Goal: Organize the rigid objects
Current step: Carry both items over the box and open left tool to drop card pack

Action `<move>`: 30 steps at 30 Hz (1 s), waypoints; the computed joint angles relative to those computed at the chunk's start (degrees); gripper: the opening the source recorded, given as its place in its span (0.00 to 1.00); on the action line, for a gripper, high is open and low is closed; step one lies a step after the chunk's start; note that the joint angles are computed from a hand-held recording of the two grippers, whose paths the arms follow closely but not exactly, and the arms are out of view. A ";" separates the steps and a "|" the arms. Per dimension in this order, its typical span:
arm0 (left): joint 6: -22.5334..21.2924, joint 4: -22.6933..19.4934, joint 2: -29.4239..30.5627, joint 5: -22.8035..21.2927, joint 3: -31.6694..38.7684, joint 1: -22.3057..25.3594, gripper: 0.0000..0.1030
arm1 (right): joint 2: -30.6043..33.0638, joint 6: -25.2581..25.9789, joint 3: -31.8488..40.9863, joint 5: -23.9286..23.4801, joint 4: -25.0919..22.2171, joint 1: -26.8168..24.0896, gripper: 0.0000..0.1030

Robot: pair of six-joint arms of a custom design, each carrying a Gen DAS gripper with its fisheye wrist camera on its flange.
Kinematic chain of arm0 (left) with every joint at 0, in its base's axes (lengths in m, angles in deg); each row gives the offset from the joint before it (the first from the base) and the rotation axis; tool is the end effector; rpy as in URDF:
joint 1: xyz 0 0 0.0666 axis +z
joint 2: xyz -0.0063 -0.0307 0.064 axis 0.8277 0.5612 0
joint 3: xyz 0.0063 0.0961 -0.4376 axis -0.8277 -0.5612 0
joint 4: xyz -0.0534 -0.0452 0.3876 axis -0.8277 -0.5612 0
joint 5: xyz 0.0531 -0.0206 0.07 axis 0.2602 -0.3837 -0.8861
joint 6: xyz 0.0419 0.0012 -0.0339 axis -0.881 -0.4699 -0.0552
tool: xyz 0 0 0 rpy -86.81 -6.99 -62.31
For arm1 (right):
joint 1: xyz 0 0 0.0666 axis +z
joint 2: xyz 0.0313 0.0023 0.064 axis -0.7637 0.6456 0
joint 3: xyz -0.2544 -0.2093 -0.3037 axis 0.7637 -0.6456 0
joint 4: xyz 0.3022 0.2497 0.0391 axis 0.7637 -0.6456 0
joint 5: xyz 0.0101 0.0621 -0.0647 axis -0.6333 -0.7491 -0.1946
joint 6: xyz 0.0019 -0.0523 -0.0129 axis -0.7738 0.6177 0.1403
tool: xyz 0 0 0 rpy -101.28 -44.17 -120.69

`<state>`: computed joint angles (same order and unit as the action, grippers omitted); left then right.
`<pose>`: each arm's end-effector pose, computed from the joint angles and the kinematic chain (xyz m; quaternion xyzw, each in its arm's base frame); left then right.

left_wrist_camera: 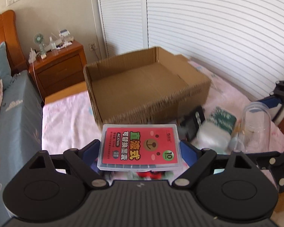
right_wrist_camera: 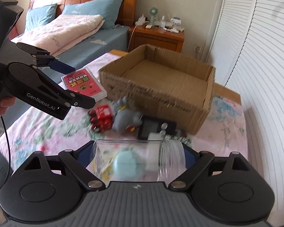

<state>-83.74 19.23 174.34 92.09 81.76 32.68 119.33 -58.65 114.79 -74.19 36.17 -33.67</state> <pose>0.4732 -0.2091 0.4704 0.3237 0.8654 -0.1013 0.3688 0.3644 0.1000 0.4901 -0.0854 0.9252 -0.0015 0.3696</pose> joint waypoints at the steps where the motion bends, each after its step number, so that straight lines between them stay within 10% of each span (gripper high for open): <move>1: 0.11 0.46 0.96 -0.65 1.26 -0.26 0.86 | 0.37 0.16 0.67 -0.39 0.41 -0.73 0.91; 19: 3.80 -3.15 22.41 -8.10 26.90 -2.56 0.88 | 8.17 2.86 11.10 0.37 0.23 -6.77 0.91; 30: 5.18 -6.35 17.16 -1.88 22.83 -0.34 0.88 | 11.05 3.14 13.34 -0.67 -1.17 -7.76 0.91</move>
<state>-78.56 12.88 191.50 90.21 104.60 32.34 130.38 -55.51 128.13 -74.86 35.00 -41.43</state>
